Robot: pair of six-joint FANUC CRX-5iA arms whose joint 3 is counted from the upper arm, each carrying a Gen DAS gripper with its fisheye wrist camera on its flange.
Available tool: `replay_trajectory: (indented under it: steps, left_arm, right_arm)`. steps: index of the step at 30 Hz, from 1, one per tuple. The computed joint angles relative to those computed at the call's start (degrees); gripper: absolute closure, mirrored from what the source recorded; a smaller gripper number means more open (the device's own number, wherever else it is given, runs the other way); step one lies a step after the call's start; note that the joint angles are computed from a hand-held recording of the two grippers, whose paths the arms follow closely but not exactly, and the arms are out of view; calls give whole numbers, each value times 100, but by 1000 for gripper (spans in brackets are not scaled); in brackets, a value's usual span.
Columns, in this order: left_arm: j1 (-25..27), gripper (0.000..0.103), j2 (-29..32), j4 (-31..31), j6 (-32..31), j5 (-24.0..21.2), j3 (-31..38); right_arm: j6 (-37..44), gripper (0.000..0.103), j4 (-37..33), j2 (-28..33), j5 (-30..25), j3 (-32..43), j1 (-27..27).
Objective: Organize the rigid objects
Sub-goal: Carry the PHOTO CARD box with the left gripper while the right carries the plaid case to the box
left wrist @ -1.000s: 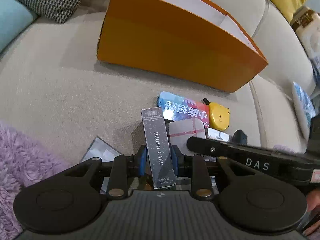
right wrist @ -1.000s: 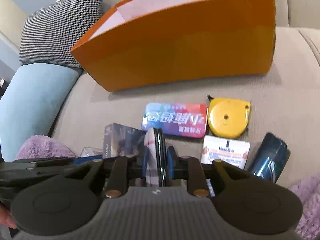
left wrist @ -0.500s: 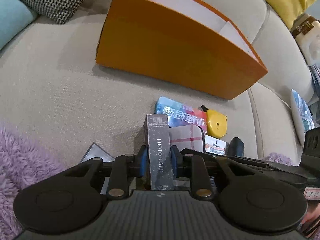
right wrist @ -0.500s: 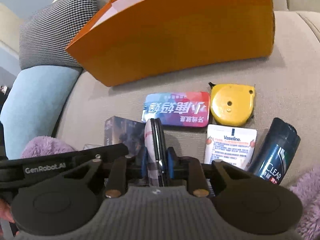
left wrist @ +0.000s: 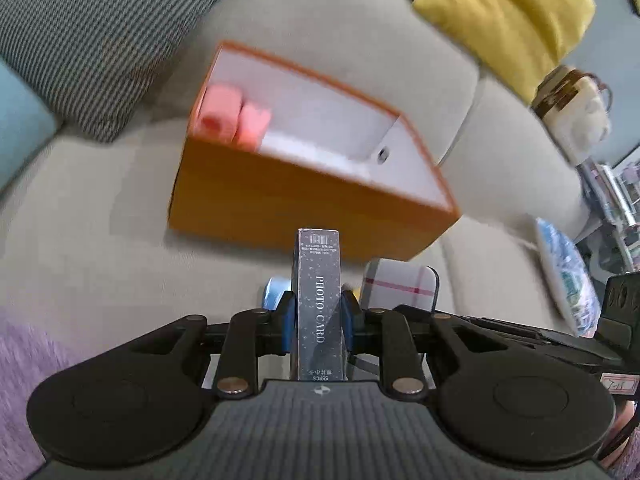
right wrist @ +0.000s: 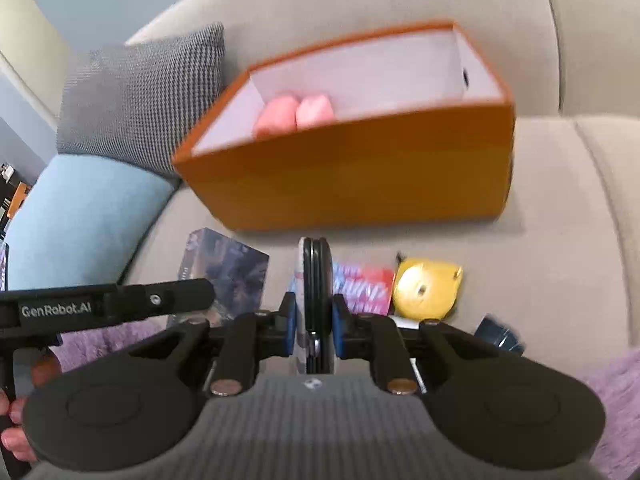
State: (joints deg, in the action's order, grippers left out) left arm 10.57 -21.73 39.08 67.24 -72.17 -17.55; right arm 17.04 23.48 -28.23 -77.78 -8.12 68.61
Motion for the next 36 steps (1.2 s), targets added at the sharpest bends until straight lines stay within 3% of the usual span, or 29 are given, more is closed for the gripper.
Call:
replay_trajectory:
  steps: [6, 14, 17, 24, 32, 36]
  left_arm:
    - [-216, 78, 372, 268, -173, 319, 564]
    - [-537, 78, 1268, 428, -201, 690, 1410]
    - [-715, 78, 1713, 226, -91, 742, 1776]
    - [-1049, 78, 2549, -386, 237, 642, 2479]
    - [-1235, 78, 3546, -675, 748, 111, 3269]
    - [-1278, 78, 3975, -800, 970, -155, 3699]
  right_arm:
    - [562, 85, 306, 155, 25, 530, -249]
    - [1586, 85, 289, 846, 437, 1457, -1306]
    - [1935, 85, -48, 1148, 561, 1745, -1811]
    - [2463, 85, -584, 1930, 559, 2134, -2580]
    - [2880, 85, -1730, 2655, 302, 2494, -3361]
    - [3030, 85, -1886, 2887, 190, 2624, -3493]
